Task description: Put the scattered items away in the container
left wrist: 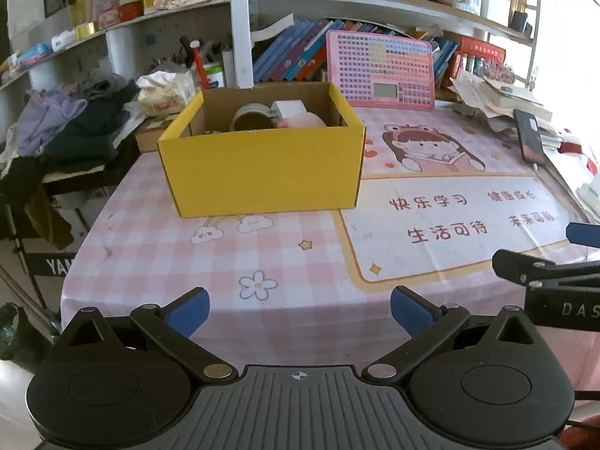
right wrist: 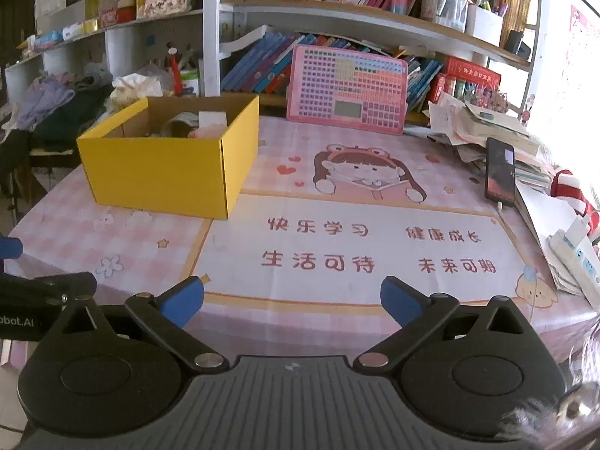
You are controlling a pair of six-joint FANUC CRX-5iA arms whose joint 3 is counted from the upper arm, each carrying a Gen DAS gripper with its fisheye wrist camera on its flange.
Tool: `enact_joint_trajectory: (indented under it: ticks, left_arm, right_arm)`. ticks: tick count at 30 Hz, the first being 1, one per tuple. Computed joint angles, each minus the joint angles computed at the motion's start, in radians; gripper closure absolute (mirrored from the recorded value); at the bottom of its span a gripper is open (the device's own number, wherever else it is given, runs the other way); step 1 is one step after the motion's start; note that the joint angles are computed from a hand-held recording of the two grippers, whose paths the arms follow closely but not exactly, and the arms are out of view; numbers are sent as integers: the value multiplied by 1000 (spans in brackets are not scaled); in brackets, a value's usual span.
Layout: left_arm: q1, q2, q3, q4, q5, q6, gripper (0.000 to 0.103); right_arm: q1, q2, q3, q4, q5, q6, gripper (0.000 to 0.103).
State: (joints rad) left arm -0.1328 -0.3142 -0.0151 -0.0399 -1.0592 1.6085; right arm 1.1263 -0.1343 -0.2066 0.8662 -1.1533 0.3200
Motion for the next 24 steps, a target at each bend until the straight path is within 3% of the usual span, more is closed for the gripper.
enact_joint_trajectory:
  ticks: [24]
  left_arm:
    - [35, -12, -17, 58, -40, -37, 0]
  right_arm:
    - [24, 11, 24, -40, -19, 38, 0]
